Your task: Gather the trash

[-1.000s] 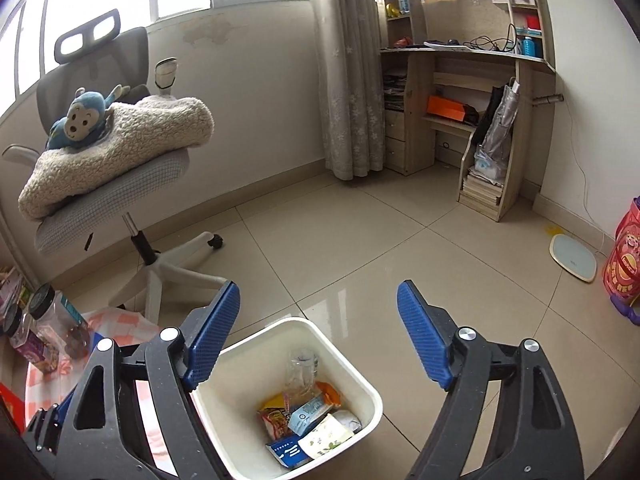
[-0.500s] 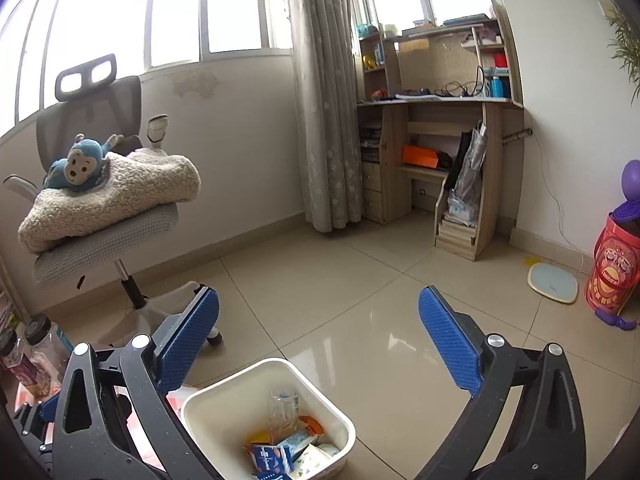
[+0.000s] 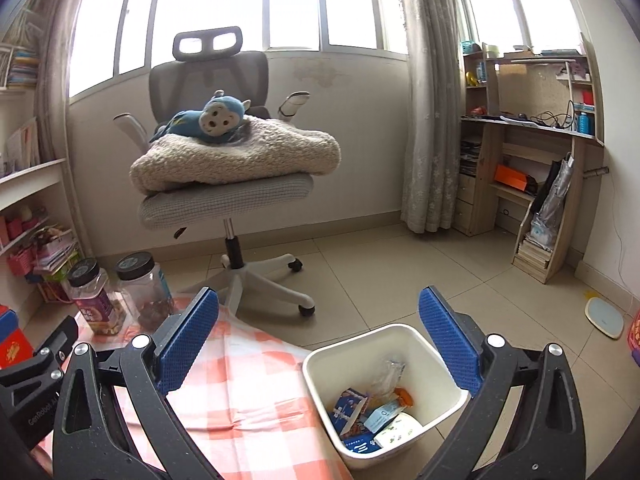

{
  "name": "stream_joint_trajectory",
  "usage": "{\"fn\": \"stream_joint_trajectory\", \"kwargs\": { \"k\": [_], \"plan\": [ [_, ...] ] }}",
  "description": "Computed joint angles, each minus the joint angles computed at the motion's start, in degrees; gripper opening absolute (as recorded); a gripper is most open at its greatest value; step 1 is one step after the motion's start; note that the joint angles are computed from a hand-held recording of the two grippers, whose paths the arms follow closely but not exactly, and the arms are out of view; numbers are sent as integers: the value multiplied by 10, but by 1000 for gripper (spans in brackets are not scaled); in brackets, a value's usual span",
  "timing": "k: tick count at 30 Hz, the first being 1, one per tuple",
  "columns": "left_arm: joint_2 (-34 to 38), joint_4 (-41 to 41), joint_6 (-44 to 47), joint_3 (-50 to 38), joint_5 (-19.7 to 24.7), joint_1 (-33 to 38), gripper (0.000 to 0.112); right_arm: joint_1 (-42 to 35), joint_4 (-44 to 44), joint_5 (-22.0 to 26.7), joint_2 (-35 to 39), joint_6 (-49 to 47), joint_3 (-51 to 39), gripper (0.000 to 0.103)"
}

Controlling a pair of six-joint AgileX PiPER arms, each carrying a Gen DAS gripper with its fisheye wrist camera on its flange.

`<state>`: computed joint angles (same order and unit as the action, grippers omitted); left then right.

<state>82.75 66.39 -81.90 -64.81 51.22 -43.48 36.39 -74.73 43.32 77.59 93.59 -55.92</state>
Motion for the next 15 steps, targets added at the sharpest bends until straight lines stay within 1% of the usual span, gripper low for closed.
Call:
{"fn": "stream_joint_trajectory", "kwargs": {
  "k": [2,5,10,15],
  "plan": [
    [-29,2,-7,26,2,17,96,32,-5,12,18,5,-9,96],
    [-63,18,-21,62,-5,42,96,60,-11,12,44,17,-25,96],
    [-89,21,-15,98,-12,74,96,71,-2,-8,84,6,-56,96],
    [-103,15,-6,110,-14,92,96,78,0,-21,108,4,-76,96]
  ]
}}
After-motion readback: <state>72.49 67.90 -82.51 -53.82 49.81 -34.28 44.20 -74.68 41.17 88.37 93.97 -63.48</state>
